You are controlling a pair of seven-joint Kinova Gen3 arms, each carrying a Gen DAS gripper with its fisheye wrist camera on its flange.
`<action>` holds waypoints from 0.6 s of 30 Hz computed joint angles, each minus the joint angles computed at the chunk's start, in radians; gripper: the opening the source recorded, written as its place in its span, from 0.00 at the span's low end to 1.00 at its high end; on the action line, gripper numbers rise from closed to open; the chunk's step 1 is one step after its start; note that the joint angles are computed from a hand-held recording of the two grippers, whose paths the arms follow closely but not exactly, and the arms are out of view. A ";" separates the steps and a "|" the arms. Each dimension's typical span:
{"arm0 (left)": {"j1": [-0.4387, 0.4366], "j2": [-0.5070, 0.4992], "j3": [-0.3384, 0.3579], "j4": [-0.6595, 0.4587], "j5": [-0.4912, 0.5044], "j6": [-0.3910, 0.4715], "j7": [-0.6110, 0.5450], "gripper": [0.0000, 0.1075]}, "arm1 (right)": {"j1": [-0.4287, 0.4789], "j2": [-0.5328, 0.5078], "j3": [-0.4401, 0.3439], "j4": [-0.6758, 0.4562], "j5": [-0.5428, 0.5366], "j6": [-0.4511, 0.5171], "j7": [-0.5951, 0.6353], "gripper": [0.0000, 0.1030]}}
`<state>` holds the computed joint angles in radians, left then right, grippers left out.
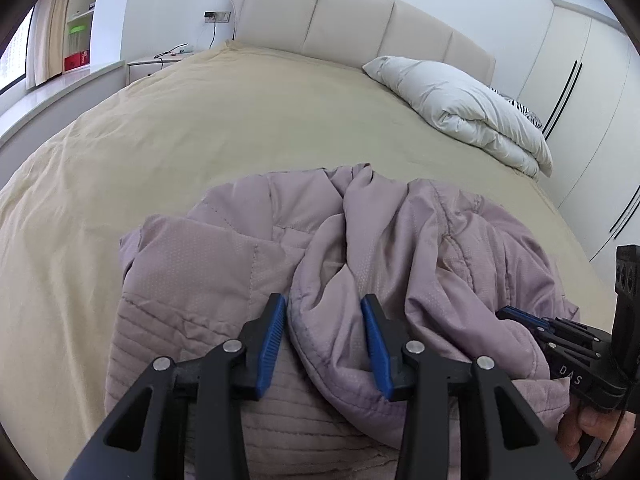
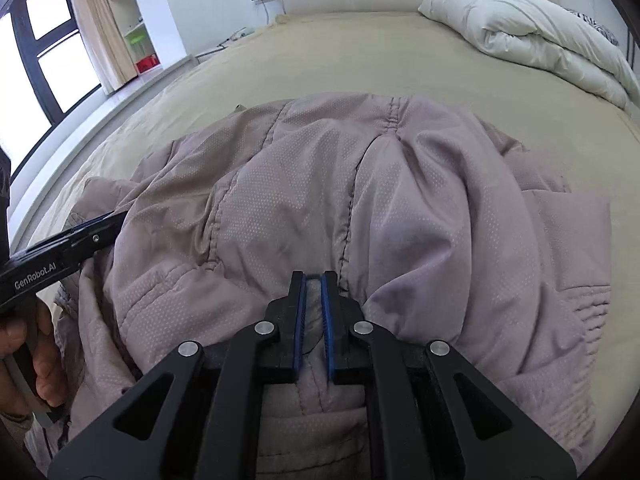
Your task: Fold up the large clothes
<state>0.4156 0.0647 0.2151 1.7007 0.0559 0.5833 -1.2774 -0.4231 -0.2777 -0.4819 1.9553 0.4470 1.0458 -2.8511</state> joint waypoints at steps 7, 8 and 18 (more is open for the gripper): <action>0.030 -0.046 0.027 0.089 -0.098 -0.079 0.095 0.48 | 0.039 -0.009 -0.187 -0.014 0.122 -0.015 -0.102 0.08; 0.030 -0.046 0.026 0.099 -0.086 -0.090 0.084 0.48 | 0.010 0.011 -0.157 -0.002 0.106 -0.024 -0.109 0.08; 0.060 -0.278 -0.110 0.212 0.226 -0.045 -0.163 0.57 | 0.054 -0.216 -0.274 0.013 0.141 0.055 -0.283 0.08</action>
<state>0.4756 -0.2130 0.1054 1.9124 0.2818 0.5383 -1.4401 -0.3692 -0.4936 -0.7559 1.9682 0.5885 1.1007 -3.1340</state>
